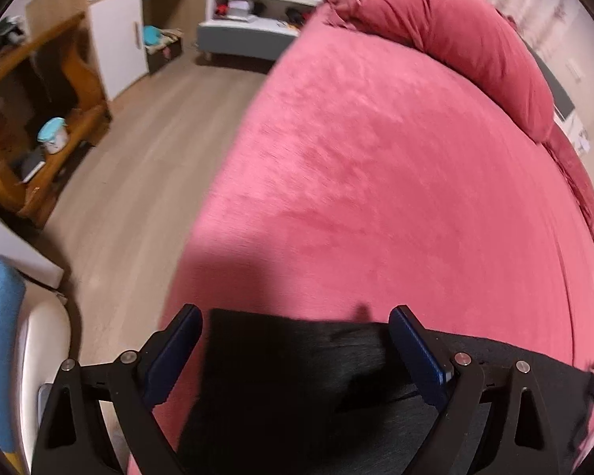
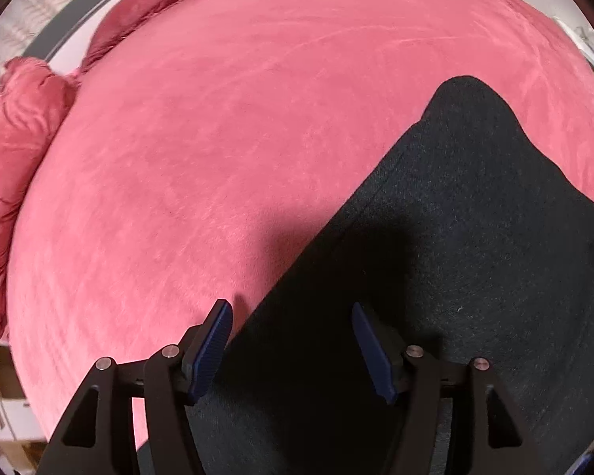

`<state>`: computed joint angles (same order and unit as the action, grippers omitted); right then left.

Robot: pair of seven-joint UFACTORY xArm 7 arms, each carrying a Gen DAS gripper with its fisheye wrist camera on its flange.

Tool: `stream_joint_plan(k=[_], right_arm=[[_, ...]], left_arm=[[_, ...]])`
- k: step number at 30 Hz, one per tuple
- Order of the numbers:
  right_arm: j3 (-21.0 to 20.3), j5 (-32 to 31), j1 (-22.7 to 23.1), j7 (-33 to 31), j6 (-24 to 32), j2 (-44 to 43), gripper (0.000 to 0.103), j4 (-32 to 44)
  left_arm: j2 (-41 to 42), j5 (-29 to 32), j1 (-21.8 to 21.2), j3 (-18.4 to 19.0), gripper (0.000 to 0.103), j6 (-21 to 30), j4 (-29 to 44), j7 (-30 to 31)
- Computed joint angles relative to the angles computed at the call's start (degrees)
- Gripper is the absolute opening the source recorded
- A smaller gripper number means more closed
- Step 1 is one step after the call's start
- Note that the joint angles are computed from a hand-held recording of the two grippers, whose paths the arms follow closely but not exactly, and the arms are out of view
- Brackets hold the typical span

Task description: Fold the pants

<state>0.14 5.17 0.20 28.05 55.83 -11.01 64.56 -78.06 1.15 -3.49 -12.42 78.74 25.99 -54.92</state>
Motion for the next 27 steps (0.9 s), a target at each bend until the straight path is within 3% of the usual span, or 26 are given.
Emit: stream_joint_plan(k=[4,6,9,10,11,13,16,22,27], right_arm=[[2.2,-6.7,0.7,2.2,2.6,1.9,0.067,2.2],[3.1,-10.1,1.6,2.4,3.5,2.9,0.066,3.1],[3.2,-12.4,2.2,3.1,1.2,0.7,0.057,0.1],[3.0,-12.3,2.2,3.0,0.0,-0.2,0.048,-1.1],[2.7,-11.8,2.2,2.5,-0.7,-1.9,0.036,-2.7],[1.7,-9.3,2.3,0.1,-2.3,-4.1,0.022,-5.0],[0.1,-4.8,2.2,-3.3,-3.8,-6.3,0.012,-7.2],[-4.0,7.6,1.4,-7.2,-6.1,-11.8,0.008,-12.7],[-6.2,11.7,-0.1,-10.4,-4.4,-16.2,0.008,-14.2]], left_arm=[[2.3,0.0,-0.5,-0.1,0.09,0.1,0.2,0.9],[2.0,0.1,-0.5,0.0,0.076,0.3,-0.1,0.6],[-0.2,0.0,-0.7,0.3,0.062,1.3,-0.7,0.2],[-0.8,-0.1,-1.0,0.6,0.059,0.9,-1.0,0.6],[-1.3,-0.2,-1.6,0.7,0.055,0.7,-1.0,1.3],[-1.6,0.1,-2.5,-0.3,0.051,1.0,-0.2,2.9],[-2.9,0.1,-2.5,-1.2,0.048,0.8,0.7,3.0],[-5.1,-0.4,-2.2,-1.9,0.045,1.1,3.4,3.3],[-5.4,-1.1,-1.6,-2.8,0.045,1.3,6.2,3.2]])
